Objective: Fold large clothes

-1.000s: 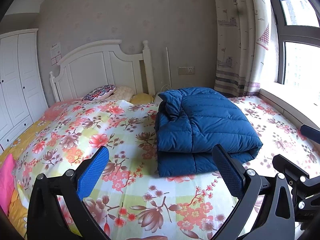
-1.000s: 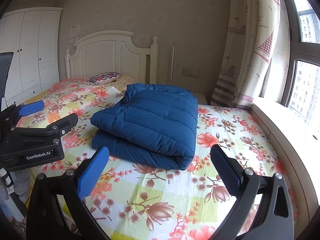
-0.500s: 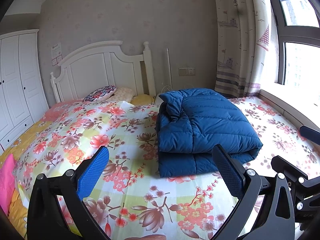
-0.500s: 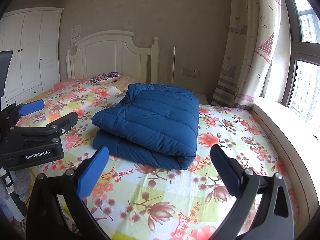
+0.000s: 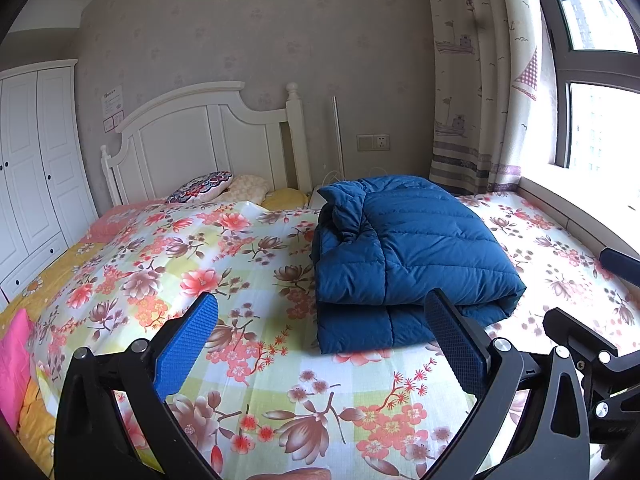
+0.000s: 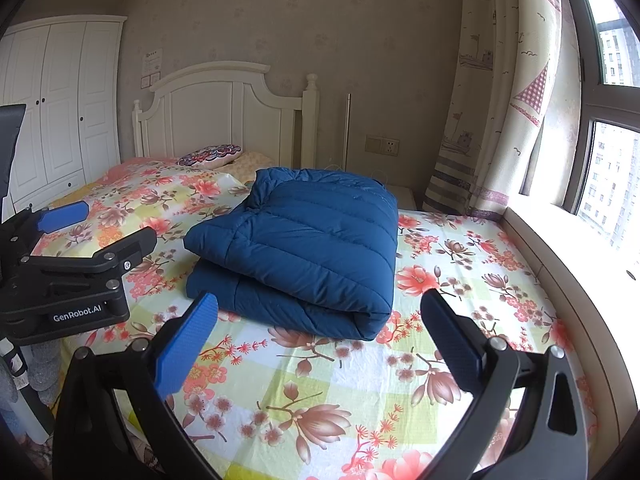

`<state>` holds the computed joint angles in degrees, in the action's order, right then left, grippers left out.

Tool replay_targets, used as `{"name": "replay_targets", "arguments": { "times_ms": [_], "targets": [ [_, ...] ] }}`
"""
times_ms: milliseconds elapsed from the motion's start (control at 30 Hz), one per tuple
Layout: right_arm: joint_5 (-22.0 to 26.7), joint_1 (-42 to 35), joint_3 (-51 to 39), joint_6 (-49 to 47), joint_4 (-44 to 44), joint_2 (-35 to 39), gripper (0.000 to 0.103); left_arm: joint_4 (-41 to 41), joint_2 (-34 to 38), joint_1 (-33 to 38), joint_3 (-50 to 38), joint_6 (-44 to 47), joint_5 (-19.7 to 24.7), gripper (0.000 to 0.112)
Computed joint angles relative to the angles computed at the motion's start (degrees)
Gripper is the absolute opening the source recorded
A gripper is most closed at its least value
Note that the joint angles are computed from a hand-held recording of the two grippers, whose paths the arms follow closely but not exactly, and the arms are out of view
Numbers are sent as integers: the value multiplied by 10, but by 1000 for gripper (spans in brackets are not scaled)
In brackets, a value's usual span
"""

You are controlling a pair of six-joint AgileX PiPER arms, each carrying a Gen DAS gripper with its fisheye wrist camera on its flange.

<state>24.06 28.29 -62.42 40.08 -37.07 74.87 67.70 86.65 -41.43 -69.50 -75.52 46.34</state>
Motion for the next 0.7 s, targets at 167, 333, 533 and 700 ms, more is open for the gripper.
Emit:
{"name": "replay_targets", "arguments": {
  "times_ms": [167,333,533,700],
  "targets": [
    [5,7,1,17,-17,-3,101,-1,0,0,0,1,-1,99],
    [11,14,0,37,-38,-6,101,8,-6,-2,5,-6,3,99],
    [17,19,-3,41,-43,-4,101,21,-8,-7,9,-9,8,99],
    [17,20,-3,39,-40,-1,101,32,-7,-10,11,-15,7,99]
  ]
}}
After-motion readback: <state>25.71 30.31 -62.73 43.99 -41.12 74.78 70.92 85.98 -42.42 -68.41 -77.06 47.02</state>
